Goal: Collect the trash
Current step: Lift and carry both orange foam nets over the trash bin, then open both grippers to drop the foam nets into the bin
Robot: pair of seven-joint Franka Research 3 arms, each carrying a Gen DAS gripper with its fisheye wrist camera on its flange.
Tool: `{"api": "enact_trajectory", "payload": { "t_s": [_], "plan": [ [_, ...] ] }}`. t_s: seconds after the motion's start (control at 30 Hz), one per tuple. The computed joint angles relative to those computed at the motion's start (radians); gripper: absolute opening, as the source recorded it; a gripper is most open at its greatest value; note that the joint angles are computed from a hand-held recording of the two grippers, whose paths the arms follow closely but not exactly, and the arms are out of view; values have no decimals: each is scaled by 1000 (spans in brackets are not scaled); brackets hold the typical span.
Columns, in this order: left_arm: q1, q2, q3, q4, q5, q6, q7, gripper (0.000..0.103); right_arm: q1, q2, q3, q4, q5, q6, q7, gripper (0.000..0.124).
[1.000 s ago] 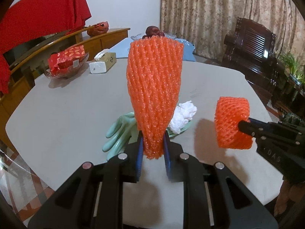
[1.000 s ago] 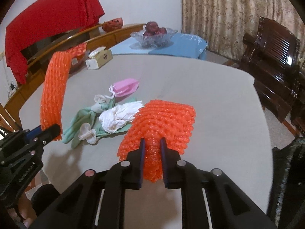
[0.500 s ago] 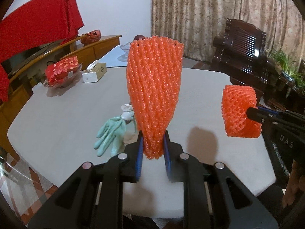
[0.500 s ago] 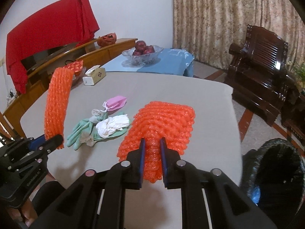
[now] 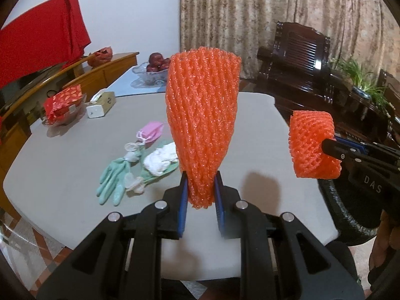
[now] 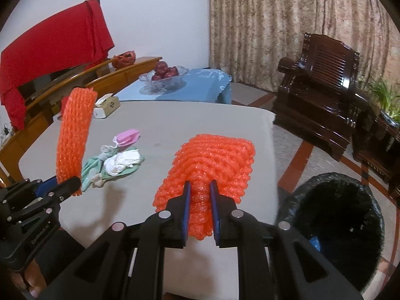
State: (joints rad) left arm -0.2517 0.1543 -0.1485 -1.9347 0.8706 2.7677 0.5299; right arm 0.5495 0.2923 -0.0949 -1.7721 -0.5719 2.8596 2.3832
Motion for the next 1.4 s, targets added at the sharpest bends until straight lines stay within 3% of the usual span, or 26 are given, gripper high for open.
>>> {"api": "enact_trajectory", "payload": {
  "t_s": [0.3,0.7,1.4],
  "plan": [
    [-42,42,-19,63,-28,-14,38,19,-37,-83,-13,-97,-105,2,82,15],
    [-144,186,-36,234,-143,-51,145,19,-181,-195,44,-232,-232,-1,171,14],
    [-363,534,-39,703,-356,-259,261,19,-426,-305,77,-455,-127,85,25,13]
  ]
}}
